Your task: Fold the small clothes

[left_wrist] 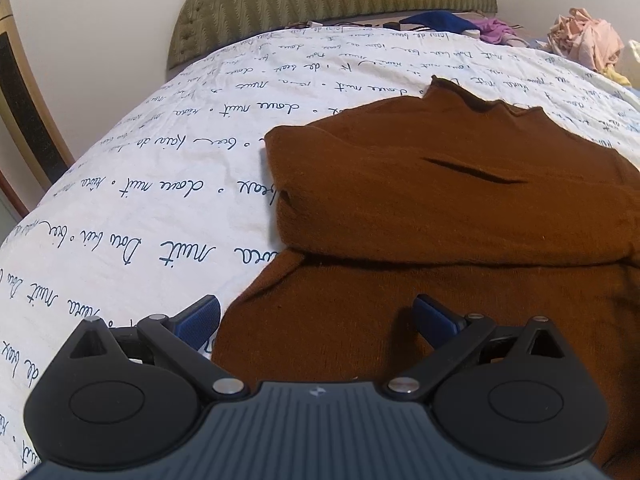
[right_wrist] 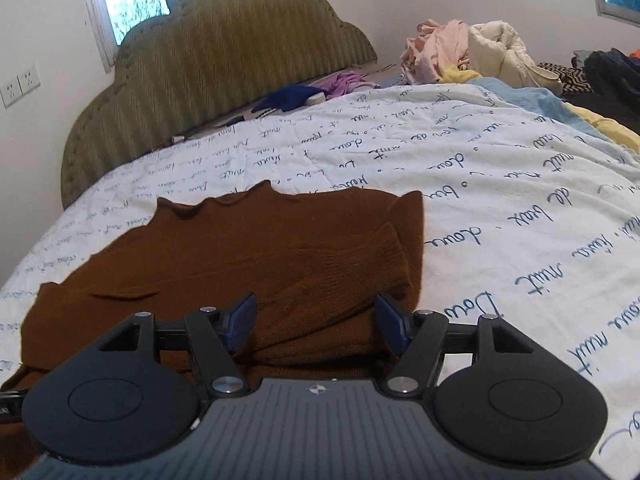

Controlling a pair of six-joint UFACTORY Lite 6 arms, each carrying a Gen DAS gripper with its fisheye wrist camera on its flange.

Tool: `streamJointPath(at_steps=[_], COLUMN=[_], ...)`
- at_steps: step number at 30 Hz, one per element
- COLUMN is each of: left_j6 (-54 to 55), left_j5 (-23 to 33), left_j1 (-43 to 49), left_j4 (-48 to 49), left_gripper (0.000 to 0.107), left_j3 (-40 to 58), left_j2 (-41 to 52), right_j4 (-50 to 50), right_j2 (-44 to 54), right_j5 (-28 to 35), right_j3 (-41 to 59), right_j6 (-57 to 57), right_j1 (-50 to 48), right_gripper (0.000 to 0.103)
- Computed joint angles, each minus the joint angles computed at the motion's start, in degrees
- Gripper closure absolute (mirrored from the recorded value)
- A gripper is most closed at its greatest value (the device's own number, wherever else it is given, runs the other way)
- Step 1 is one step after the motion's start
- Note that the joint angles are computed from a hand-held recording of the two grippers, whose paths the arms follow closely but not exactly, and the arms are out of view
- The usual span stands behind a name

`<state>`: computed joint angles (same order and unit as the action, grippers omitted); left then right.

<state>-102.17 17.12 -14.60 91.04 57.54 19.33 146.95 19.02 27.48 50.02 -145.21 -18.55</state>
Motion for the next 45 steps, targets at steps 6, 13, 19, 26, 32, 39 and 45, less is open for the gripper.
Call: streamJointPath(at_steps=[6, 13, 19, 26, 32, 39, 45], left_j6=[-7.8, -23.7, -35.3, -43.2, -48.3, -50.1, -50.2], left_j5=[-1.2, 1.1, 3.8, 9.7, 13.0, 14.2, 15.0], left_j1=[0.2, -1.6, -1.9, -3.5, -3.9, -4.2, -4.6], left_j4=[7.1, 22.7, 33.2, 40.1, 44.5, 45.7, 45.2], left_gripper=[0.004, 0.004, 0.004, 0.004, 0.004, 0.004, 0.004], left_j3=[-2.6, -7.3, -9.6, -12.4, -14.6, -15.4, -15.6], left_j2=[-1.4, -2.1, -1.6, -0.7, -0.7, -0.7, -0.6], right_j4=[-2.8, -0.2, 4.7, 4.2, 8.4, 13.0, 12.9], right_j2=[-3.2, -3.1, -3.5, -2.0, -1.8, -1.6, -1.3], right_j5=[3.8, 4.6, 5.6, 6.9, 6.5, 5.3, 5.2], right_j3=[-5.9, -9.5, -11.9, -12.1, -12.6, -12.5, -12.2], right_j6=[0.5, -3.8, -10.9, -12.2, -16.8, -21.7, -22.0], right_j1=[-2.6, -2.3, 0.1, -0.1, 1.5, 3.3, 3.2], right_gripper=[0.031, 0.025, 0.009, 0.000, 0.000, 0.000, 0.000])
